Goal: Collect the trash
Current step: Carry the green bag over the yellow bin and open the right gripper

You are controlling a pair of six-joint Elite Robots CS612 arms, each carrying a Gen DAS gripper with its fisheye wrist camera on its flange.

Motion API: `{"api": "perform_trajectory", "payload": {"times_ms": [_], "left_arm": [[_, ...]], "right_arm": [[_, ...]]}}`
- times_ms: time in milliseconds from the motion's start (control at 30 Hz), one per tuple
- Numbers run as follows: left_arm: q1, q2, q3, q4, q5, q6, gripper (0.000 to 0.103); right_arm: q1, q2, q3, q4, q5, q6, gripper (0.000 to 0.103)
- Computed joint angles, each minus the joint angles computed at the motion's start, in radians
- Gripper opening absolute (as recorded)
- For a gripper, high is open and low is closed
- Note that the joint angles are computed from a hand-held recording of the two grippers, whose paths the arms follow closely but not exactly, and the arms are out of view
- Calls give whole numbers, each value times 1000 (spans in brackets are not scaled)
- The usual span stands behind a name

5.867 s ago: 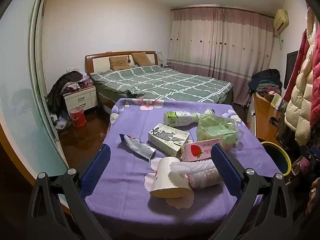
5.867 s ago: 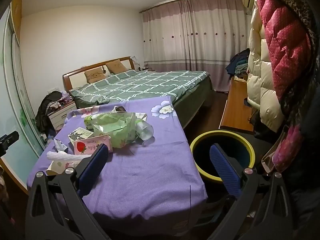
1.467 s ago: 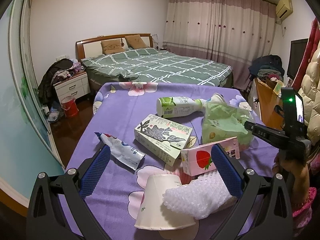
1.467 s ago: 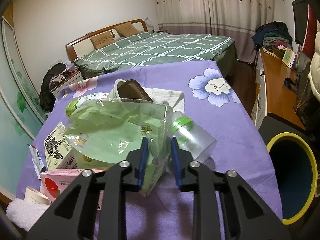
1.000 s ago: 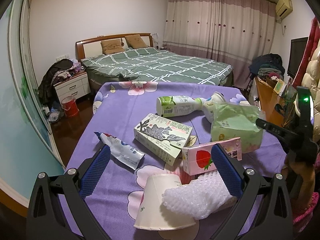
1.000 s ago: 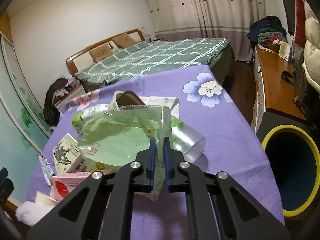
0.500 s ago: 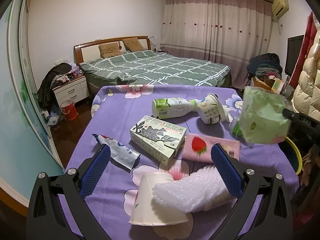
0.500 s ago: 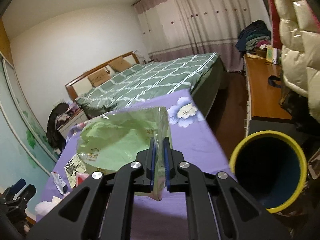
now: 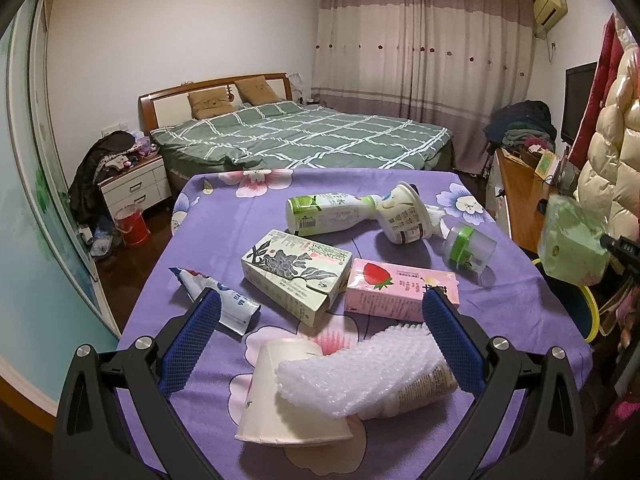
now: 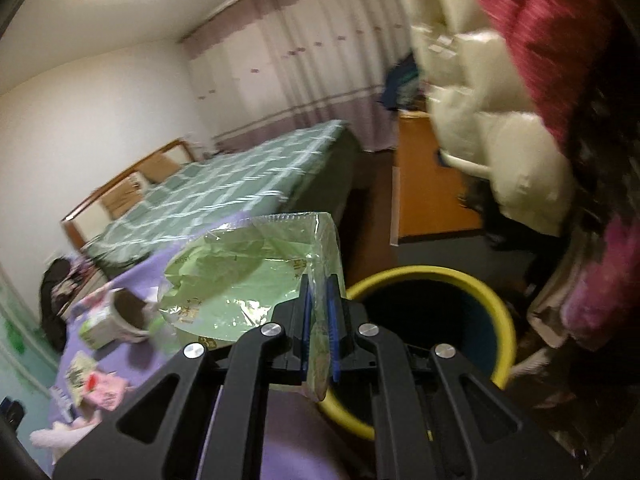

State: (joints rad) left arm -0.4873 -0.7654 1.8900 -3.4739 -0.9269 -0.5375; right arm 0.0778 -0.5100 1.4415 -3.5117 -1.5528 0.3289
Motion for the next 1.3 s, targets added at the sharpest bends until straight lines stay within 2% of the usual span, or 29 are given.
{"api": "perform_trajectory", "payload": {"times_ms": [167,367,400,467,500,800,1133,1300], "left_arm": [[-3,-6,6,7,8,-7,99],[-4,-10,12,14,14,-16,99],[-4,-10,12,13,15,-15,99],[-4,-11,13,19,16,-15,99],[-5,-11,14,20,18,-17,99],[-9,-24,55,32,19,-37,99],[-6,-9,80,112,-48,-78,99],[-5,-3,90,111,-74,-74,99]], "right_arm": [[-15,29,-34,87,-94,52,8],[-22,58,-78,181,-141,88,15],[-24,60,-81,189,-139,91,18],[-23,63,-83,200,-139,100,33],[-24,67,-91,205,-136,102,35],[-17,49,-64,167,-103,87,41],[-11,31,-40,128,-60,70,42],[-13,26,-32,119,-51,70,43]]}}
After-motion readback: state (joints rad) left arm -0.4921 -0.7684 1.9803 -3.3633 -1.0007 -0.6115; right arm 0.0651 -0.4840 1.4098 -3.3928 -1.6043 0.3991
